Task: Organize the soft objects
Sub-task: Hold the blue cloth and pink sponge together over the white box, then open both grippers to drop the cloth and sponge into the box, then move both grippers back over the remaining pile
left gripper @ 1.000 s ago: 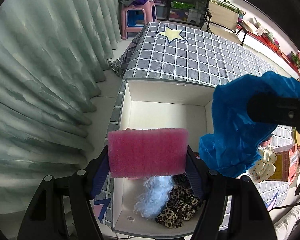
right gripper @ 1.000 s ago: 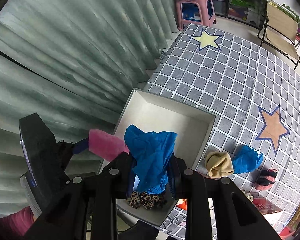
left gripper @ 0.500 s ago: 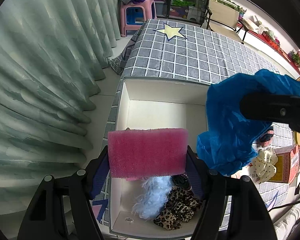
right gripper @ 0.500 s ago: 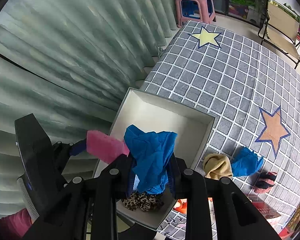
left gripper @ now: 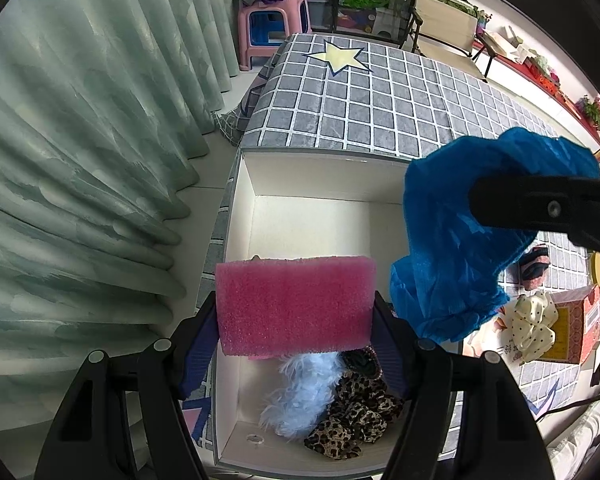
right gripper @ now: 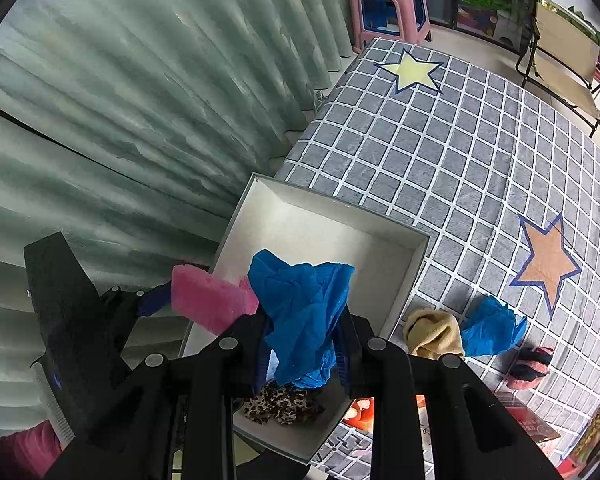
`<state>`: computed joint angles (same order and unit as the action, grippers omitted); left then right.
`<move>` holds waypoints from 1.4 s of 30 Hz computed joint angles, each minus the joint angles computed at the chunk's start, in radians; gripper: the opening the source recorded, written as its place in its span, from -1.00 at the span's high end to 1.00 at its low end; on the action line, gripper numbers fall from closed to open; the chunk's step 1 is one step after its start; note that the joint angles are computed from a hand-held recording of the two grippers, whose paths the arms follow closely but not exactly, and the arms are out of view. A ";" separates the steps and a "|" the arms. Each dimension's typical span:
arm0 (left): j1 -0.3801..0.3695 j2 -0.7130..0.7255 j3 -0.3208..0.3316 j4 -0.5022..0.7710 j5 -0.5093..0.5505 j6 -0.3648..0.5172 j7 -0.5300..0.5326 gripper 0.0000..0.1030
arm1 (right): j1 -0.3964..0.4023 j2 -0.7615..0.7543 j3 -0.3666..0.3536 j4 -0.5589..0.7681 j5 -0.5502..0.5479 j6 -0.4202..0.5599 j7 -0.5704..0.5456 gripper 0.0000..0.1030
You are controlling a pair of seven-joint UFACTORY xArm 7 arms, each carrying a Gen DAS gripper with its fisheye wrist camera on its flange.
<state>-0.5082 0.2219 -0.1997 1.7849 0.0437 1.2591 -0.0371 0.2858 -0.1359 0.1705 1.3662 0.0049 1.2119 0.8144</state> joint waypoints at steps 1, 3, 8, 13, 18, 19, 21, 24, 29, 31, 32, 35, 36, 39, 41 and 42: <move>0.000 0.000 0.000 -0.001 0.000 -0.001 0.000 -0.42 | -0.001 -0.001 -0.001 -0.002 0.000 -0.001 0.000 0.44; -0.001 -0.001 0.000 -0.003 0.001 0.000 -0.002 -0.42 | -0.002 -0.003 -0.002 -0.007 0.000 -0.001 0.000 0.44; -0.003 0.005 -0.001 0.007 -0.001 0.002 0.000 -0.42 | -0.004 -0.005 -0.003 -0.014 0.000 -0.002 0.002 0.44; 0.005 -0.009 -0.005 -0.014 -0.031 -0.021 0.018 -0.52 | -0.005 -0.008 -0.003 -0.020 -0.001 -0.006 0.003 0.44; 0.030 -0.037 -0.007 -0.058 -0.108 -0.066 0.032 -0.85 | -0.006 -0.011 -0.003 -0.026 0.005 -0.013 0.012 -0.18; 0.035 -0.040 -0.007 -0.061 -0.121 -0.071 0.033 -0.93 | -0.007 -0.014 -0.002 -0.029 0.003 -0.015 0.017 -0.58; 0.044 -0.046 -0.006 -0.071 -0.145 -0.093 0.029 -0.99 | -0.008 -0.017 0.000 -0.029 -0.004 -0.011 0.031 -0.73; 0.057 -0.039 -0.009 -0.061 -0.192 -0.104 0.036 -0.99 | -0.011 -0.023 -0.008 -0.037 0.024 -0.006 0.037 -0.74; 0.055 0.001 -0.022 0.021 -0.232 -0.054 0.063 -0.99 | -0.022 -0.087 -0.012 -0.076 0.041 0.001 0.070 -0.74; 0.040 0.027 -0.030 0.073 -0.234 -0.027 0.074 -0.99 | -0.033 -0.144 -0.014 -0.102 0.041 0.029 0.095 -0.74; 0.032 0.034 -0.032 0.090 -0.233 -0.019 0.079 -0.99 | -0.038 -0.169 -0.013 -0.114 0.042 0.042 0.105 -0.74; -0.003 0.077 -0.044 0.167 -0.225 0.018 0.098 -0.99 | -0.069 -0.263 -0.028 -0.154 0.049 0.108 0.138 -0.74; -0.016 0.093 -0.047 0.192 -0.222 0.030 0.105 -0.99 | -0.082 -0.300 -0.036 -0.170 0.053 0.133 0.148 -0.74; -0.068 0.153 -0.053 0.284 -0.196 0.075 0.119 -0.99 | -0.123 -0.393 -0.047 -0.206 0.042 0.204 0.165 -0.93; -0.109 0.206 -0.054 0.362 -0.175 0.120 0.123 -0.99 | -0.155 -0.451 -0.055 -0.226 0.025 0.268 0.171 -1.00; -0.130 0.234 -0.053 0.404 -0.166 0.143 0.125 -0.99 | -0.170 -0.482 -0.061 -0.242 0.021 0.297 0.174 -1.00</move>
